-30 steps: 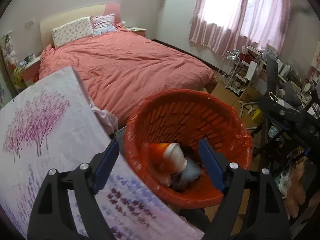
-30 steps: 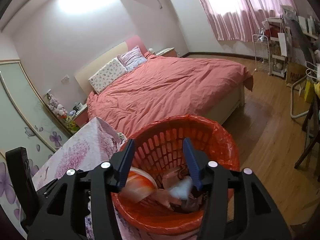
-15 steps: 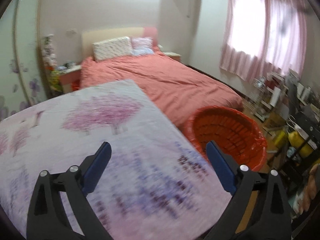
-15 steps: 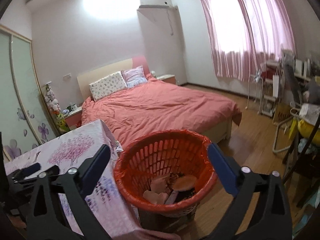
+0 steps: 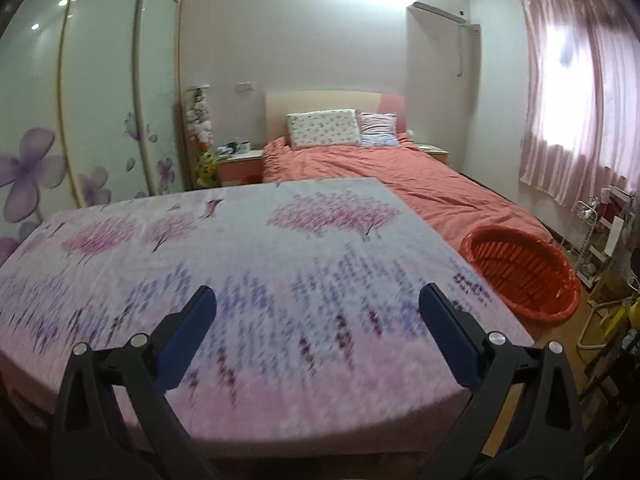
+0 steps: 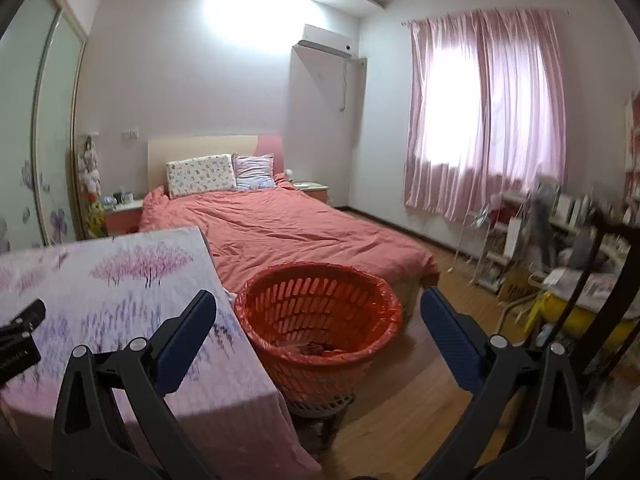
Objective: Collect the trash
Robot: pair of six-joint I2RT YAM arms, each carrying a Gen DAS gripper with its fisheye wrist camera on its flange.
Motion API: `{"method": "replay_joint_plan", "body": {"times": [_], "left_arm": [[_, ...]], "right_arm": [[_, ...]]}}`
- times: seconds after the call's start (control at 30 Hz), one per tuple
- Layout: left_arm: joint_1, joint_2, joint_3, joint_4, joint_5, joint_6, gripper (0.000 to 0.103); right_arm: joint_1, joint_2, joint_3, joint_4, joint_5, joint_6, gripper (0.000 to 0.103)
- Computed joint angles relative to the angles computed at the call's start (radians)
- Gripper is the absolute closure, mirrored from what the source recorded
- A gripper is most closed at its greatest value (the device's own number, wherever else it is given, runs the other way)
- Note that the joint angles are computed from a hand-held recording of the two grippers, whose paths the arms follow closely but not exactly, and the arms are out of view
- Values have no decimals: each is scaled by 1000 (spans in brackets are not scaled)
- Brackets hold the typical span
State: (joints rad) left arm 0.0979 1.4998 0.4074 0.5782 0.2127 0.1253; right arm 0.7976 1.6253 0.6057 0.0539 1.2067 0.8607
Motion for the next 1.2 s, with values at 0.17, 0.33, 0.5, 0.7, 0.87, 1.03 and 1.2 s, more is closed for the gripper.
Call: {"method": "replay_joint_plan", "body": {"times": [0.17, 0.33, 0.5, 0.7, 0.87, 1.03, 1.2], "left_arm": [[26, -95, -98, 38, 12, 6, 4], [35, -168, -173, 76, 10, -1, 4], [55, -184, -175, 15, 34, -8, 4], [80, -208, -186, -35, 68, -8, 4], [82, -253, -206, -60, 78, -1, 4], [60, -299, -230, -73, 49, 6, 4], [38, -321, -240, -95, 31, 15, 4]], "right_arm": [[51, 24, 48, -163, 28, 160, 2], [91, 102, 152, -421, 60, 382, 2], [113, 125, 202, -554, 7, 500, 2], [132, 131, 210, -603, -69, 570, 2], [150, 144, 212, -636, -97, 625, 2], [162, 139, 209, -664, -112, 660, 2], [149, 118, 188, -633, -135, 636, 2]]}}
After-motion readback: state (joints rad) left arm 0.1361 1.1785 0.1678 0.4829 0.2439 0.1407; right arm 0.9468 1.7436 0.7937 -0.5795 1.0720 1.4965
